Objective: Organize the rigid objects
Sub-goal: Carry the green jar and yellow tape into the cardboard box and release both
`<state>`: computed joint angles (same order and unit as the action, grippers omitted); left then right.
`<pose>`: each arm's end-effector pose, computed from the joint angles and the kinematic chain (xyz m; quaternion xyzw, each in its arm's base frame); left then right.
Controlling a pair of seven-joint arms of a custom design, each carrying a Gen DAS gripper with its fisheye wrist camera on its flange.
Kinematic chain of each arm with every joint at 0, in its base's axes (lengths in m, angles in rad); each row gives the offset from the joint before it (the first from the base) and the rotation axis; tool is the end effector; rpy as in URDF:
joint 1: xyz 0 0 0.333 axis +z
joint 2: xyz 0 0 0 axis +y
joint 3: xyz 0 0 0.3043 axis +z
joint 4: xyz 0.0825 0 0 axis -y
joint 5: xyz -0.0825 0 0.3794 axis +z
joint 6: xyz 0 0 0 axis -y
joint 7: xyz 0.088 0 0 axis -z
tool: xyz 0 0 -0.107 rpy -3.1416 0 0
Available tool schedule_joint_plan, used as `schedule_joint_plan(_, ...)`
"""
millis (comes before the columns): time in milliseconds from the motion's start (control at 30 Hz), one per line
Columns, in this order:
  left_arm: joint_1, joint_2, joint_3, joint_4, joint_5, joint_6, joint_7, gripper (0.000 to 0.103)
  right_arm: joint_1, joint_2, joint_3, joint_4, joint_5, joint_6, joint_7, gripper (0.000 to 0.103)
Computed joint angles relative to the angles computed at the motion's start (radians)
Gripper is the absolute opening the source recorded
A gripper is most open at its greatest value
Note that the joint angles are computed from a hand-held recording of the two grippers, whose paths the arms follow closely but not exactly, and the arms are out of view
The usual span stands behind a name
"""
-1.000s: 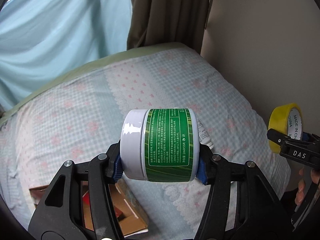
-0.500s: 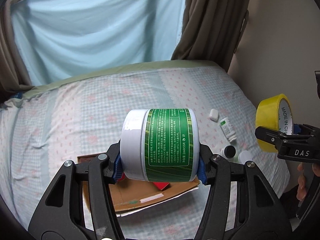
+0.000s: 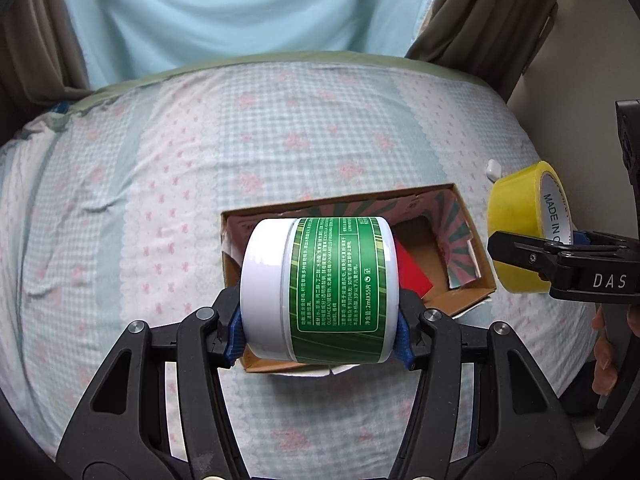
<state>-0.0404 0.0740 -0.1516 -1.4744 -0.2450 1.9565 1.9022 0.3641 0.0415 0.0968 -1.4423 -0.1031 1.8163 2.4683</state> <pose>0.5917 -0.1274 0.6607 -0.5059 0.8293 -0.2269 0.0696 0.5273 0.2508 0.6769 -0.5322 0.8288 -0.0666 0.1592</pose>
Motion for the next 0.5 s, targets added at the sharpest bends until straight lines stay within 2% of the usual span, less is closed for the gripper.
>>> schedule_joint_plan(233, 0.007, 0.075, -0.001, -0.037, 0.046, -0.008, -0.056, 0.053, -0.021, 0.075, -0.018, -0.066, 0.148, 0.072, -0.035, 0.097)
schedule_joint_plan(500, -0.008, 0.16, -0.027, -0.027, 0.115, 0.0, -0.062, 0.053, -0.035, 0.14, -0.037, -0.108, 0.204, 0.12, -0.086, 0.097)
